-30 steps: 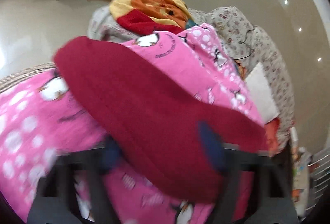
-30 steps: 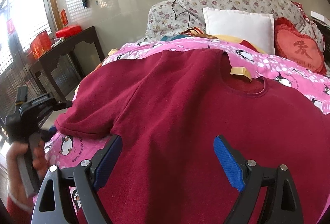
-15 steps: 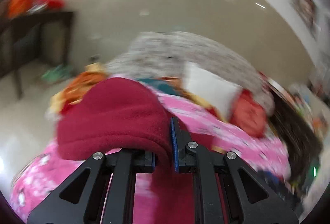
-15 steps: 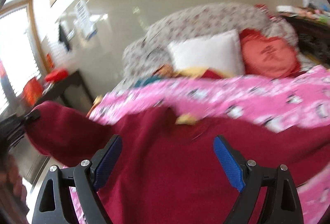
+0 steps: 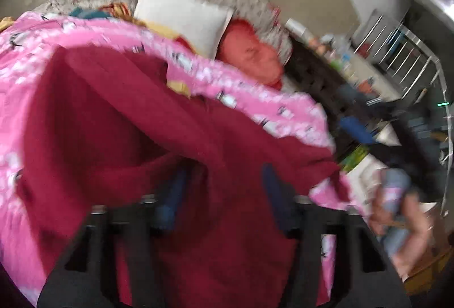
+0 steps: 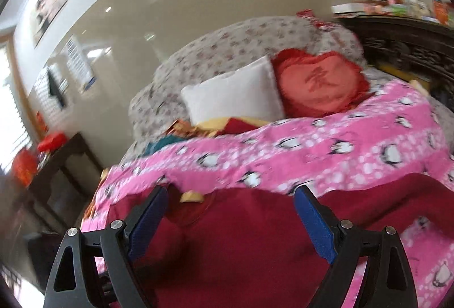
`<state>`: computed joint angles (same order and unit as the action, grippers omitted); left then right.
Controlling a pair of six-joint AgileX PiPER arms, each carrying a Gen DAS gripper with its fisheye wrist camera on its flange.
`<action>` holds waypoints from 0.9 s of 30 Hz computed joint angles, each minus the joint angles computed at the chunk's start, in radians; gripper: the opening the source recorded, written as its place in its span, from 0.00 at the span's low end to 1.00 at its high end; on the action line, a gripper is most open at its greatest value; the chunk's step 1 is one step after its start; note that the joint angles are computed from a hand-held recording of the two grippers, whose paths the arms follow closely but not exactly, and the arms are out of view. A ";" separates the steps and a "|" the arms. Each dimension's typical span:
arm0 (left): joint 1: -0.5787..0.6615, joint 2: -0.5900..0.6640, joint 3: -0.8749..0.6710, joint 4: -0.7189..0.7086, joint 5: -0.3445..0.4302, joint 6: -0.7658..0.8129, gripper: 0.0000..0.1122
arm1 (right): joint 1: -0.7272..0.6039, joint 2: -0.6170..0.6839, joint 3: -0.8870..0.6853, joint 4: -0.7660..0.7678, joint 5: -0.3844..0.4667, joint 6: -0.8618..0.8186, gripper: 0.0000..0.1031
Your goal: Fold small clothes
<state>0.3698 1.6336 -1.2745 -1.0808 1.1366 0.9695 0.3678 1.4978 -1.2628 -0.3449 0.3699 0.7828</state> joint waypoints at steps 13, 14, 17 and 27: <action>0.219 0.017 0.118 -0.022 -0.228 0.037 0.75 | 0.283 0.399 -0.419 -0.099 0.241 -0.122 0.87; 0.221 0.032 0.111 -0.021 -0.217 0.031 0.75 | 0.297 0.477 -0.519 -0.115 0.284 -0.175 0.86; 0.210 0.016 0.141 -0.019 -0.240 0.056 0.75 | 0.277 0.614 -0.705 0.022 0.356 -0.387 0.18; 0.194 0.005 0.185 -0.034 -0.259 0.112 0.75 | 0.003 -0.004 0.112 -0.047 0.041 -0.174 0.22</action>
